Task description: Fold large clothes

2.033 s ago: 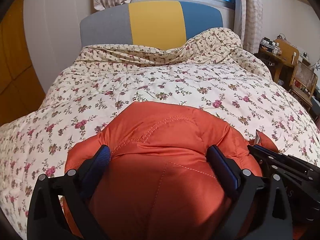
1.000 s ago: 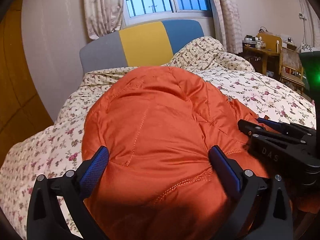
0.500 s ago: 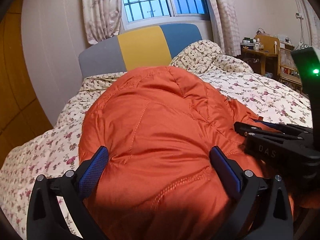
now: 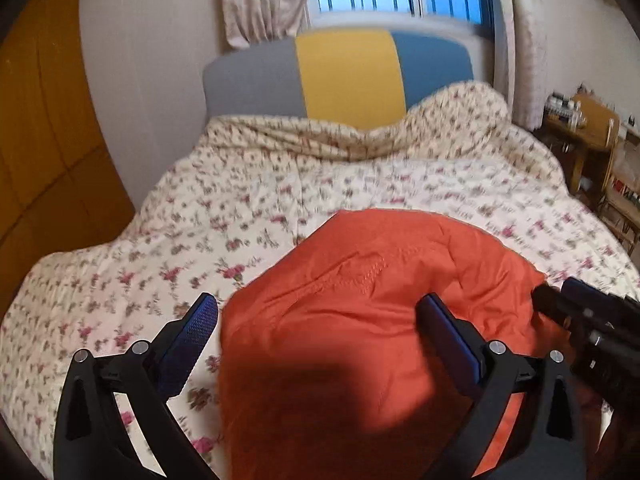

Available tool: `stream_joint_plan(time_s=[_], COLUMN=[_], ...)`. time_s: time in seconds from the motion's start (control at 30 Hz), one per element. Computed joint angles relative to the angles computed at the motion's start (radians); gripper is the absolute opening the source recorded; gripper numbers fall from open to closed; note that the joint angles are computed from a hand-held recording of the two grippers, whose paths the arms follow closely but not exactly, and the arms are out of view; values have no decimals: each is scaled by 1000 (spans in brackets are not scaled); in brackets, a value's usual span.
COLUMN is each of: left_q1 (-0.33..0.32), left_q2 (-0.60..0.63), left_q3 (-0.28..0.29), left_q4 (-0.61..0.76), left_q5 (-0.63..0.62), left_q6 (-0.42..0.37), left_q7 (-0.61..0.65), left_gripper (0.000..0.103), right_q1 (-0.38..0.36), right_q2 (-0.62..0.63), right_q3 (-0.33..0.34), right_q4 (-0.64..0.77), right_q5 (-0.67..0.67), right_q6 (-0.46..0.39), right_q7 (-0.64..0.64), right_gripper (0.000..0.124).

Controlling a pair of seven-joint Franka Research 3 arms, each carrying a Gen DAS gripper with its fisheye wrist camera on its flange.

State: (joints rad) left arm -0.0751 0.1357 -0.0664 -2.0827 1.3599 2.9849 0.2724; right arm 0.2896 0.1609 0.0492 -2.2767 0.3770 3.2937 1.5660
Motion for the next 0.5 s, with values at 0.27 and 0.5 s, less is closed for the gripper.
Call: stream_joint_plan(time_s=[0.27, 0.5], left_q1=[-37, -31], left_q2=[88, 110], left_q3=[29, 21], left_q4=[62, 76], left_q5=[173, 218], left_q6=[8, 2], left_q7=[-160, -185], left_gripper=[100, 100], right_q1=[28, 55], right_q2=[113, 120], right_q3=[-17, -34], right_q4=[24, 25], right_q5=[32, 82], right_q6=[114, 130], right_q7=[-6, -40], right_gripper=[45, 45])
